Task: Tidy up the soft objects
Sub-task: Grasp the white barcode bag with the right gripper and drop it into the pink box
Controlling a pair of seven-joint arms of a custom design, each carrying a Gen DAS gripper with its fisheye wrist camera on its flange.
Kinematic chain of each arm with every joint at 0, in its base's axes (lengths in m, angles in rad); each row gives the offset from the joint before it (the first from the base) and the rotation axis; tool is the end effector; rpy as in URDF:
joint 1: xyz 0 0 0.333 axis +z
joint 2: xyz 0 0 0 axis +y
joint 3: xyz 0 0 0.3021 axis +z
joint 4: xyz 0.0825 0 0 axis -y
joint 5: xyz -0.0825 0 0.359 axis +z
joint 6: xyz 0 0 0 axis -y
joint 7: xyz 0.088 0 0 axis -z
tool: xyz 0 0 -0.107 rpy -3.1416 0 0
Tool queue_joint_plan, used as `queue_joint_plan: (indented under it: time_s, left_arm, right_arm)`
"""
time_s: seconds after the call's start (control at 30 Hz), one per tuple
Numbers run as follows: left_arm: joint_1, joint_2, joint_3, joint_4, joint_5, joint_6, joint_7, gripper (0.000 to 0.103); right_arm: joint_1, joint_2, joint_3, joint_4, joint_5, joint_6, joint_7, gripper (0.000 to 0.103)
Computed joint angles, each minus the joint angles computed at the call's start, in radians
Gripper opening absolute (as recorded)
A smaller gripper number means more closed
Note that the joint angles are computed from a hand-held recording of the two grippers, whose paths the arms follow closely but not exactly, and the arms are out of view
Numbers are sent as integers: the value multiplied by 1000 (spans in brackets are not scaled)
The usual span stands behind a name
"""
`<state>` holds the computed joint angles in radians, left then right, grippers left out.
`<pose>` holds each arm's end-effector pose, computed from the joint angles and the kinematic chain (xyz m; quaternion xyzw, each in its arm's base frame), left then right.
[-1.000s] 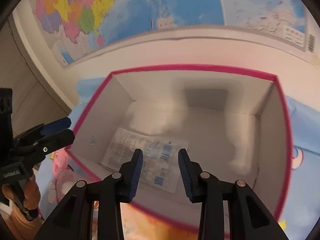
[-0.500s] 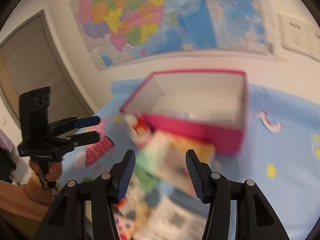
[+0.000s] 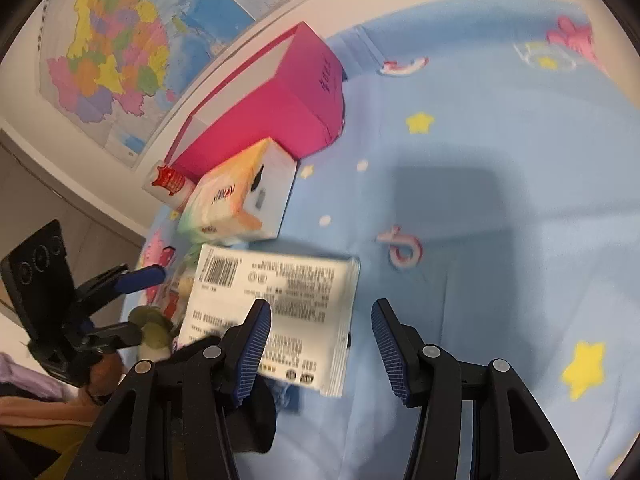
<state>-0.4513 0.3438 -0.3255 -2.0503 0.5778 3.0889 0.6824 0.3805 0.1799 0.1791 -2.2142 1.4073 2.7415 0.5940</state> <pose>0.4137 -0.4503 0.3624 -0.5183 0.7787 -0.3497 0.0512 0.4743 0.2501 0.3155 -0.7348 0.5587 0.0938 0.3729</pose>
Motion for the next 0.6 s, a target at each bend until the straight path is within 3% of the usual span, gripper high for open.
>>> queue_joint_plan:
  time_s: [0.1,0.27,0.5,0.6]
  left_arm:
    - [78,34,-96,22,-80,-34,85,71]
    - [154,79,-195,42,-194,-57,194,46]
    - [117,77,-155,56,-230,-77,185,31]
    - [41,58,-68,68,-186,-95,118,30]
  right_arm:
    - [-8,13,3,6,33,-38,-30,54]
    - [-22,21,1,10,116,-95,-95,53]
    - [-24,21,1,11,162,-132,-137,32]
    - [-15,9,1,15,181,-118,-159,28]
